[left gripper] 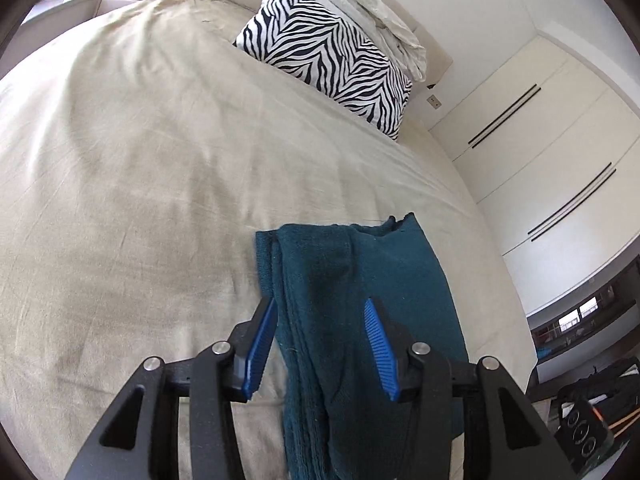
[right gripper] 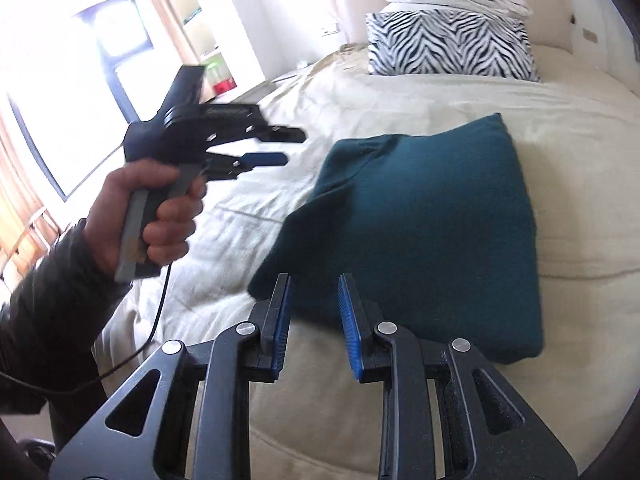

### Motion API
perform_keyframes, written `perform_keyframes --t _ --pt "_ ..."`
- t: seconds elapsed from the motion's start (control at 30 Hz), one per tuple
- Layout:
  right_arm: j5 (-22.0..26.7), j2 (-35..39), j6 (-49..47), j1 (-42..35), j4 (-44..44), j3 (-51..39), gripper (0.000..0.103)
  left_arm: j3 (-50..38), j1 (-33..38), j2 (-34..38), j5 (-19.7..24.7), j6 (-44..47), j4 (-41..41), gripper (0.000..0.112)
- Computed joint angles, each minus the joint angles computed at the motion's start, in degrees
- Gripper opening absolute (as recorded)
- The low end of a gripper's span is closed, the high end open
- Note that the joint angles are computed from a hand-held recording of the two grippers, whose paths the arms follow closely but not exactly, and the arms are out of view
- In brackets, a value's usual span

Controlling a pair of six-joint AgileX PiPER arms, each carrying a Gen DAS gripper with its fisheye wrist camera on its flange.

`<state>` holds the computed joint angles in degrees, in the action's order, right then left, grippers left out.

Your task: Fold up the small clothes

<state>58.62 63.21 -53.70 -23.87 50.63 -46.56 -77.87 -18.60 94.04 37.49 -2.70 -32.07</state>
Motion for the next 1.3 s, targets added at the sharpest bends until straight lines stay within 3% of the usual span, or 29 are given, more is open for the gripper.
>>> perform_keyframes --t 0.13,0.2,0.27,0.33,0.37,0.43,0.47,0.53,0.67,0.73,0.87,0.9,0.97,1.03,1.1,1.23,1.3 --pt "0.0 8.8 3.7 -10.2 -0.3 -7.5 0.024 1.4 -11.2 -2.8 -2.4 -10.1 15.9 0.048" --pt "-1.4 12.0 4.0 -11.6 -0.2 -9.8 0.024 1.0 -15.3 -1.3 -2.4 -15.3 24.0 0.048" --pt "-2.3 15.1 4.3 -11.3 0.3 -12.2 0.024 1.0 -16.4 0.9 -1.7 -17.1 26.8 0.048" --pt "-4.9 17.6 5.4 -8.4 -1.3 -13.4 0.024 1.7 -16.5 2.0 -1.0 -19.7 30.2 0.039" --pt "-5.4 18.7 6.7 -7.2 -2.6 -14.1 0.024 2.2 -16.3 1.9 -0.6 -20.3 30.8 0.028" --pt "-8.2 22.0 7.8 -2.5 -4.2 -14.1 0.024 2.9 -15.7 1.4 -0.1 -19.7 29.8 0.027" --pt "-12.0 21.7 9.3 0.7 -6.1 -12.7 0.024 3.1 -15.9 1.3 0.4 -20.5 31.2 0.027" --pt "-18.0 19.0 11.5 5.9 -9.3 -8.3 0.025 3.6 -17.6 1.2 1.6 -23.4 36.1 0.027" --pt "-24.0 15.2 17.3 13.5 -14.5 -2.8 0.026 3.4 -22.7 2.0 5.6 -31.0 49.4 0.027" --pt "-27.0 14.5 18.1 16.0 -17.5 -1.3 0.026 4.0 -23.3 1.9 5.6 -32.1 51.4 0.028" --pt "-21.0 15.5 13.1 8.4 -12.5 -3.7 0.026 5.5 -22.5 0.4 4.7 -31.7 50.0 0.030" --pt "-18.4 15.3 12.9 6.0 -12.0 -5.0 0.026 5.5 -22.7 0.3 5.9 -33.9 51.9 0.052" --pt "-16.2 14.1 13.3 2.8 -10.7 -7.0 0.026 6.4 -21.7 0.0 5.6 -35.0 51.4 0.061" --pt "-14.3 13.4 10.9 0.8 -6.9 -9.9 0.026 6.8 -20.7 -1.0 4.9 -34.6 49.1 0.060" --pt "-11.2 15.4 9.5 0.6 -3.2 -14.3 0.026 6.0 -23.1 -2.1 7.3 -39.4 55.3 0.058" --pt "-4.2 25.1 10.4 3.6 2.6 -25.5 0.026 2.8 -26.9 -2.8 14.3 -48.1 67.4 0.058" --pt "-1.7 32.3 14.1 5.9 2.4 -32.3 0.026 2.7 -27.2 -3.8 14.3 -51.6 71.4 0.058"
